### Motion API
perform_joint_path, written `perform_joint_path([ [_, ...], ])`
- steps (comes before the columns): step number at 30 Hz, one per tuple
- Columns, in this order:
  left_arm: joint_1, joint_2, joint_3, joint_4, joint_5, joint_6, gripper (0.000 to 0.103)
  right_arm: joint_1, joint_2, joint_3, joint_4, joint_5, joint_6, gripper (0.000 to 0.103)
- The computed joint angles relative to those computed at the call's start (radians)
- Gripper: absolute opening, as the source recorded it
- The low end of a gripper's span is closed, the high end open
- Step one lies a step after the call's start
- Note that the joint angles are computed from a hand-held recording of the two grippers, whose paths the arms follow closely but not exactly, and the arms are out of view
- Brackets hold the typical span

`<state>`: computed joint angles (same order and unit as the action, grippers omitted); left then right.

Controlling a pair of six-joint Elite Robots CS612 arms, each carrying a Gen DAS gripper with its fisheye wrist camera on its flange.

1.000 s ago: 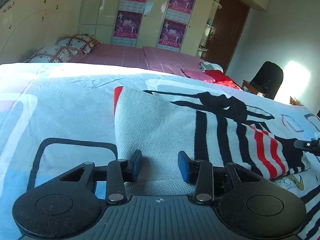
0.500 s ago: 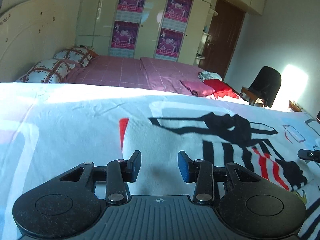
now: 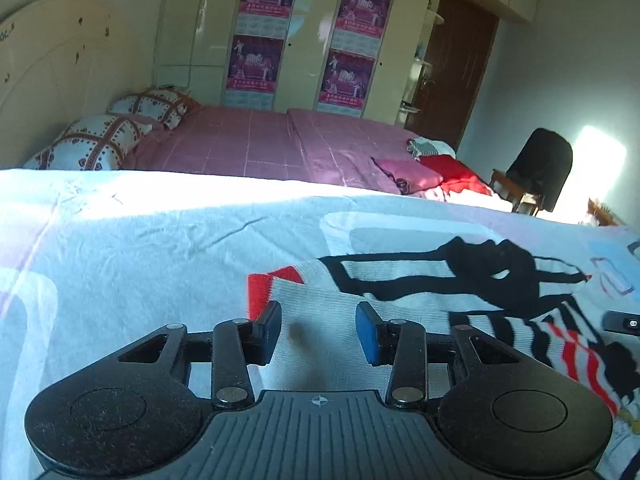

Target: Fold small clothes

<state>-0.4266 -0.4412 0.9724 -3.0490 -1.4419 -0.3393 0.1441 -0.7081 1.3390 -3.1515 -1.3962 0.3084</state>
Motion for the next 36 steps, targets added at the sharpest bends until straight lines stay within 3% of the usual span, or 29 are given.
perform_joint_path([
  [3,-0.014,-0.016,0.03,-0.041,0.003,0.003,0.04,0.014,0.027,-0.051,0.023,0.056,-0.037,0.019],
  [5,-0.028,-0.022,0.037,-0.008,0.04,0.023,0.04,0.026,0.041,-0.081,0.061,0.066,-0.082,0.024],
  [7,-0.034,-0.02,0.029,0.06,0.057,0.03,0.04,0.04,0.051,-0.113,0.154,0.033,-0.139,0.027],
  [9,-0.038,-0.024,0.046,0.026,0.086,0.061,0.04,0.045,0.054,-0.114,0.152,0.01,-0.168,0.03],
  [11,-0.037,-0.028,0.052,0.013,0.127,0.069,0.04,0.048,0.053,-0.112,0.144,-0.015,-0.203,0.041],
  [14,-0.023,-0.021,0.03,0.027,0.14,0.04,0.04,0.047,0.061,-0.127,0.163,-0.005,-0.245,0.042],
  [16,-0.012,-0.005,-0.013,0.116,0.12,0.03,0.04,0.05,0.066,-0.14,0.197,-0.004,-0.314,0.035],
  [17,-0.007,0.006,-0.029,0.14,0.111,0.021,0.04,0.054,0.068,-0.144,0.198,-0.023,-0.352,0.024],
  [18,-0.004,0.012,-0.03,0.122,0.107,-0.001,0.045,0.057,0.068,-0.144,0.193,-0.046,-0.374,0.018],
  [19,-0.002,0.014,-0.031,0.117,0.109,-0.019,0.049,0.057,0.07,-0.144,0.186,-0.061,-0.365,0.011],
  [20,-0.003,0.014,-0.03,0.116,0.123,-0.028,0.049,0.052,0.07,-0.144,0.183,-0.065,-0.336,0.01],
  [22,-0.008,0.017,-0.03,0.112,0.178,-0.039,0.052,0.047,0.069,-0.135,0.167,-0.068,-0.309,0.01],
  [25,-0.002,0.029,-0.04,0.103,0.176,-0.077,0.06,0.054,0.073,-0.135,0.153,-0.093,-0.34,0.01],
  [28,-0.006,0.01,-0.023,0.117,0.186,-0.1,0.06,0.042,0.063,-0.124,0.154,-0.057,-0.273,0.014],
  [32,-0.027,-0.05,0.101,-0.055,0.109,-0.043,0.06,0.023,0.012,-0.038,0.068,-0.035,-0.189,0.015],
  [36,-0.065,-0.083,0.174,-0.109,0.044,0.007,0.06,0.02,-0.025,0.03,0.033,0.037,-0.144,0.016],
])
